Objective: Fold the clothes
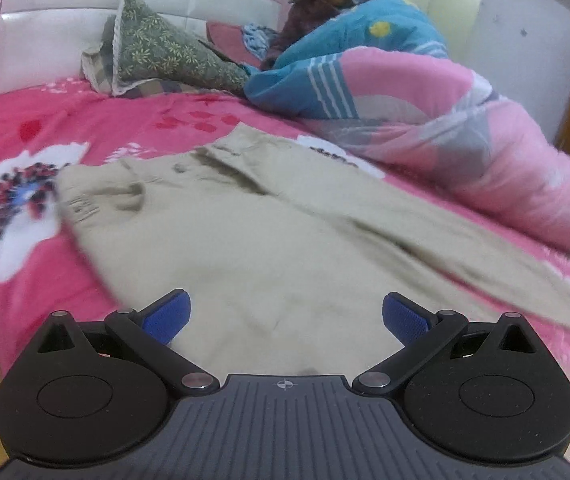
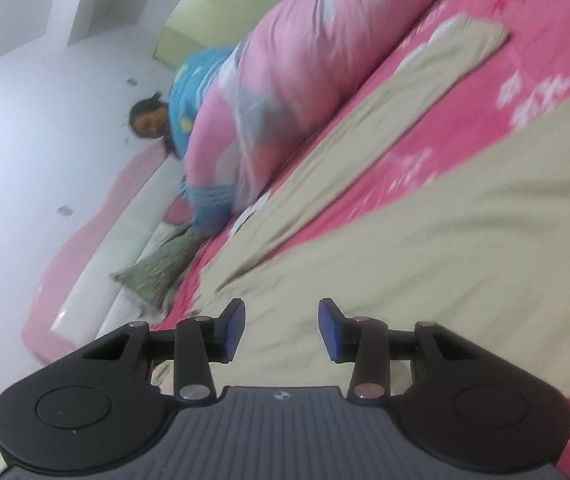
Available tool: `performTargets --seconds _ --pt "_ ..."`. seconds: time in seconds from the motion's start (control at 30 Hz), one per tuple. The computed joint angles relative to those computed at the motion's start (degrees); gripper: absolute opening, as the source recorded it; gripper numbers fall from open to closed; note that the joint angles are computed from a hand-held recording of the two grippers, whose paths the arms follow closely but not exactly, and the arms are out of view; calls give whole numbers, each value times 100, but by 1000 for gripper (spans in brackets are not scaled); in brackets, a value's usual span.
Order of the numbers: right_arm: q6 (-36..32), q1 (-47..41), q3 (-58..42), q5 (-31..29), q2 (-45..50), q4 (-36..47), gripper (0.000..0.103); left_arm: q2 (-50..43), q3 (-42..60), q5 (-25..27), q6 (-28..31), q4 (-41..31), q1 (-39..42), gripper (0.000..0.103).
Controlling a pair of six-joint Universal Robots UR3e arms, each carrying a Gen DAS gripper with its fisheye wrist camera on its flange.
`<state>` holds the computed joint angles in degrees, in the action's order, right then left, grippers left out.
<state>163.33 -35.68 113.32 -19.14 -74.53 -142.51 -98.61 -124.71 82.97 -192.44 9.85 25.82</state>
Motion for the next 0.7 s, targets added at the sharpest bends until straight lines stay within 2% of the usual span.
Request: performTargets --seconds 0.13,0.17,0.27,0.33,0.4,0.47,0.57,0.7 --pt "-890 -175 438 249 -244 1090 43 253 -351 -22 22 -42 220 103" --pt "-1391 -303 447 256 -316 1783 43 185 -354 13 -9 15 228 103" --pt "-2182 -515 447 164 -434 3118 43 -27 -344 117 -109 164 248 103" --pt "-2758 -658 460 136 -503 3843 44 -146 -193 143 -233 -76 260 103" --pt "-2678 -716 458 38 -497 3872 44 -301 -32 271 -304 -274 207 103" --pt "-2590 -772 454 -60 -488 3889 44 -464 18 495 -274 -105 83 103" --pt "-2130 -864 552 -157 -460 3387 46 -593 7 578 -272 123 19 103" --pt "-1091 -994 854 -116 -354 2105 46 -503 -234 100 -286 364 304 103"
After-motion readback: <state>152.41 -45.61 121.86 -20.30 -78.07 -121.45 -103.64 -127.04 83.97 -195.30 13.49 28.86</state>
